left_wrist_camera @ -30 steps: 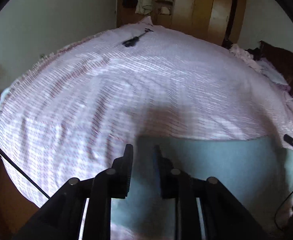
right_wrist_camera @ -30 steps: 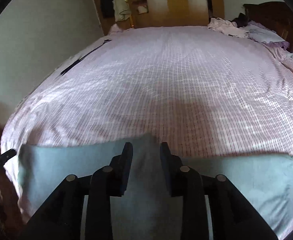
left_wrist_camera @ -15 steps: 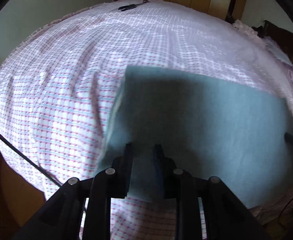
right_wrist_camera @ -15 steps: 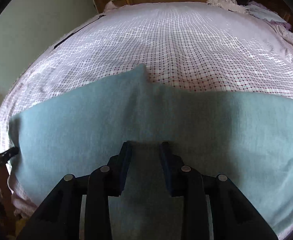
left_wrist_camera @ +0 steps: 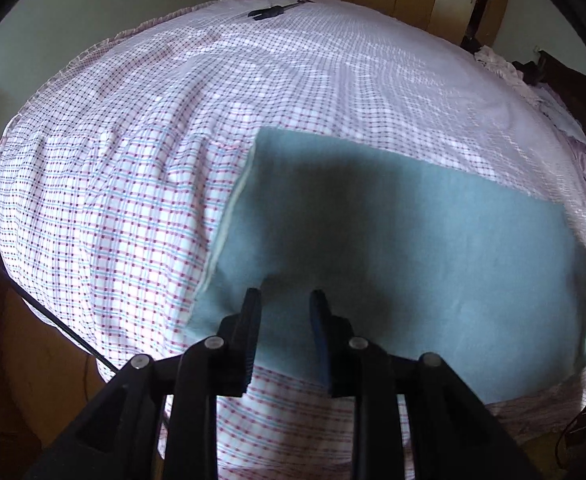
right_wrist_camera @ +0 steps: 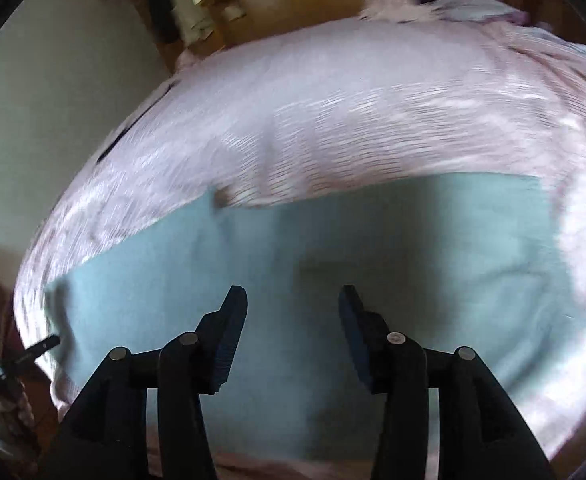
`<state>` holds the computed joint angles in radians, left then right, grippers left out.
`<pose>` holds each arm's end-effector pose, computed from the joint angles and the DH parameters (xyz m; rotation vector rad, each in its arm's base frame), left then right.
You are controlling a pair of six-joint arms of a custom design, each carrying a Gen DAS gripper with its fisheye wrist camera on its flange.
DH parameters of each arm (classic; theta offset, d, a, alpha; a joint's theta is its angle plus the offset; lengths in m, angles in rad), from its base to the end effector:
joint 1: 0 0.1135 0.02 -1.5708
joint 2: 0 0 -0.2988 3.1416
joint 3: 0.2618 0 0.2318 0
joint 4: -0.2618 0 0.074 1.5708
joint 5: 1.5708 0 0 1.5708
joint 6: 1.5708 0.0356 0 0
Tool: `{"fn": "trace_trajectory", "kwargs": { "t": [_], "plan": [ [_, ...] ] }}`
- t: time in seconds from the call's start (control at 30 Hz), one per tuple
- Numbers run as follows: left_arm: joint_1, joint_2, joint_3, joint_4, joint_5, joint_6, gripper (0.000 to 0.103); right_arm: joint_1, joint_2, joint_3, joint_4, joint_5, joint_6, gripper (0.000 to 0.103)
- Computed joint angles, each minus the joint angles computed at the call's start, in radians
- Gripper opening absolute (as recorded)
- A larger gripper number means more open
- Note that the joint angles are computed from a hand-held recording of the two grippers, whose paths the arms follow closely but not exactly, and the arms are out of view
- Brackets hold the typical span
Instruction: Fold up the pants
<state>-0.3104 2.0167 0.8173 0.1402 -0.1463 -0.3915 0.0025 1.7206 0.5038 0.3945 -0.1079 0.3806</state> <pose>0.3249 -0.0988 0.1010 -0.1559 2.6077 -0.0551 0.2729 0.0045 0.1396 0.4025 2.3755 0.3078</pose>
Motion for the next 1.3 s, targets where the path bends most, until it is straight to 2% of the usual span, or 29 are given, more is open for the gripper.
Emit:
{"fn": "trace_trajectory", "kwargs": {
  "t": [0.1,0.17,0.27,0.4,0.63,0.83,1.0,1.13,1.2,1.3],
  "plan": [
    [-0.015,0.006,0.020,-0.015,-0.014,-0.002,0.038,-0.101,-0.073,-0.115,0.049,0.004,0.002,0.045],
    [-0.031,0.018,0.039,-0.034,-0.026,-0.009,0.038,-0.166,-0.099,-0.175,0.074,-0.020,0.010,0.045],
    [-0.044,0.038,0.070,-0.061,-0.015,-0.019,0.038,-0.309,-0.093,-0.262,0.154,-0.124,0.012,0.045],
    [-0.071,0.048,0.087,-0.082,-0.019,-0.028,0.043,-0.433,-0.008,-0.269,0.204,-0.232,-0.004,0.045],
    [-0.108,0.060,0.102,-0.109,-0.042,-0.033,0.044,-0.469,0.185,-0.267,0.375,-0.360,0.025,0.045],
    [-0.124,0.066,0.106,-0.119,-0.057,-0.050,0.046,-0.440,0.296,-0.199,0.439,-0.365,0.065,0.045],
    [-0.117,0.074,0.109,-0.116,-0.061,-0.043,0.047,-0.441,0.350,-0.199,0.546,-0.371,0.123,0.045],
    [-0.108,0.080,0.115,-0.114,-0.054,-0.037,0.047,-0.462,0.338,-0.241,0.624,-0.383,0.150,0.025],
    [-0.107,0.073,0.108,-0.112,-0.054,-0.038,0.047,-0.460,0.327,-0.280,0.692,-0.370,0.161,0.022],
    [-0.101,0.068,0.099,-0.110,-0.053,-0.041,0.047,-0.475,0.340,-0.283,0.717,-0.399,0.172,0.021]
  ]
}}
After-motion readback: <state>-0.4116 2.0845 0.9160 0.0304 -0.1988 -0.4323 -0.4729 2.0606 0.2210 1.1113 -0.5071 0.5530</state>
